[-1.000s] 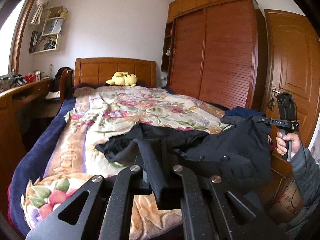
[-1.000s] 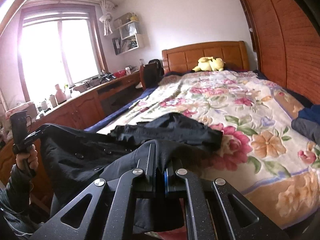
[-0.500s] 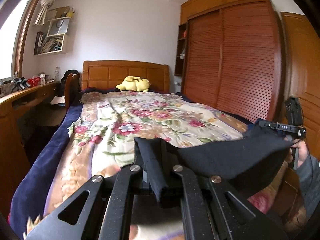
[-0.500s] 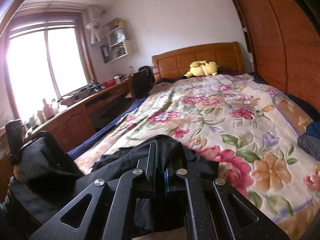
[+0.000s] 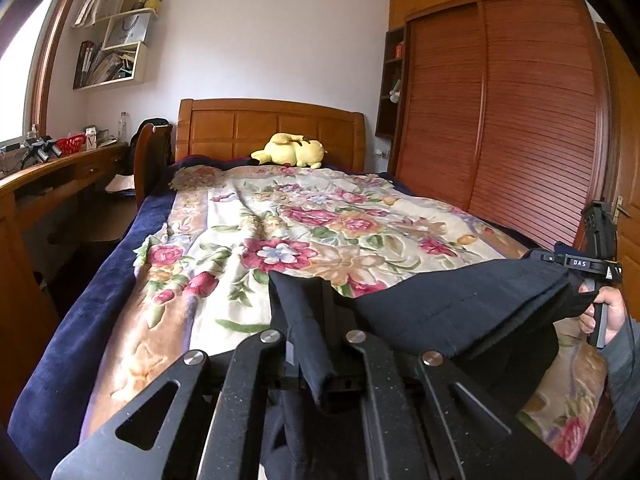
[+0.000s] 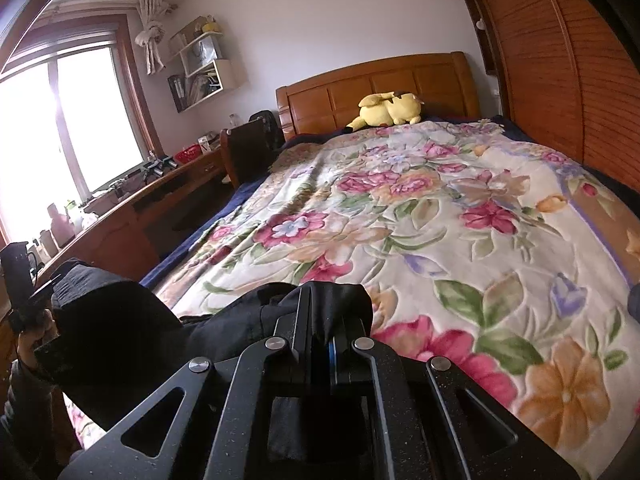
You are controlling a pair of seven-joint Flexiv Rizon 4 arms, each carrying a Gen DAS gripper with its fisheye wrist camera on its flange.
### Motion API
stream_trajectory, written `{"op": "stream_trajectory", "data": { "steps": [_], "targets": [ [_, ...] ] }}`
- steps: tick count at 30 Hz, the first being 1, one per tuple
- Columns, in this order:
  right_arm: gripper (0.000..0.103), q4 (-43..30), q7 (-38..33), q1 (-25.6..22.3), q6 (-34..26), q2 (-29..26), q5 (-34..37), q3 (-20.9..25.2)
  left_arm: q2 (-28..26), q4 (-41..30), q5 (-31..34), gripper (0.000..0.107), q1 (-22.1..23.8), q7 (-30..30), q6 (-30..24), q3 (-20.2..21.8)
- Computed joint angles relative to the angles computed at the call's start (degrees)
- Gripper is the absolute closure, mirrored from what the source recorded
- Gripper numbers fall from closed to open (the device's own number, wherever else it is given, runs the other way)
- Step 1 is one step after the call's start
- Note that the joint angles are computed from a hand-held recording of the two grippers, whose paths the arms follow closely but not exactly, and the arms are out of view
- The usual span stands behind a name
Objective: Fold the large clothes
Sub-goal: 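Lift the hem with both tools and fold it over toward the collar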
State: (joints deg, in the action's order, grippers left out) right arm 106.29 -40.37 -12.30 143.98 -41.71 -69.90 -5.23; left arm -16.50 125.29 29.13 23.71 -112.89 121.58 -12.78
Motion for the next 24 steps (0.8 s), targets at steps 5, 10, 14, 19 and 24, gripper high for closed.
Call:
{"op": "stream_trajectory", "data": {
  "steps": [5, 10, 14, 19, 24],
  "targets": [
    [0.098, -5.56, 3.62, 1.40, -2.32, -2.88, -0.72, -0.30, -5.22, -3.95, -4.25, 0.102, -2.53, 4.05, -0.11, 1.77],
    [0.098, -9.42, 5.88, 3.32, -5.96, -4.52, -1.55, -1.06, -9.20, -6.10, -7.45, 0.102, -2.71, 7.04, -0.51, 1.09],
    [0.098, -10.93, 5.23, 4.99, -10.43, -5.27, -0.08, -0.69, -11.08, -7.58, -9.70, 0.102, -1.17, 9.04, -4.60, -1.22],
    [0.093, -11.11, 3.16, 5.60, -15.02, -5.34, -0.93, 0.73, -11.98, -6.23, -8.67, 0.101, 7.24, 11.79, -8.73, -10.76],
    [0.083, -9.69, -0.04, 4.63, -16.71, -4.60, 1.70, 3.45, -9.81, -2.73, -10.54, 0.080, 10.33, 14.68, -8.54, -13.75]
  ]
}}
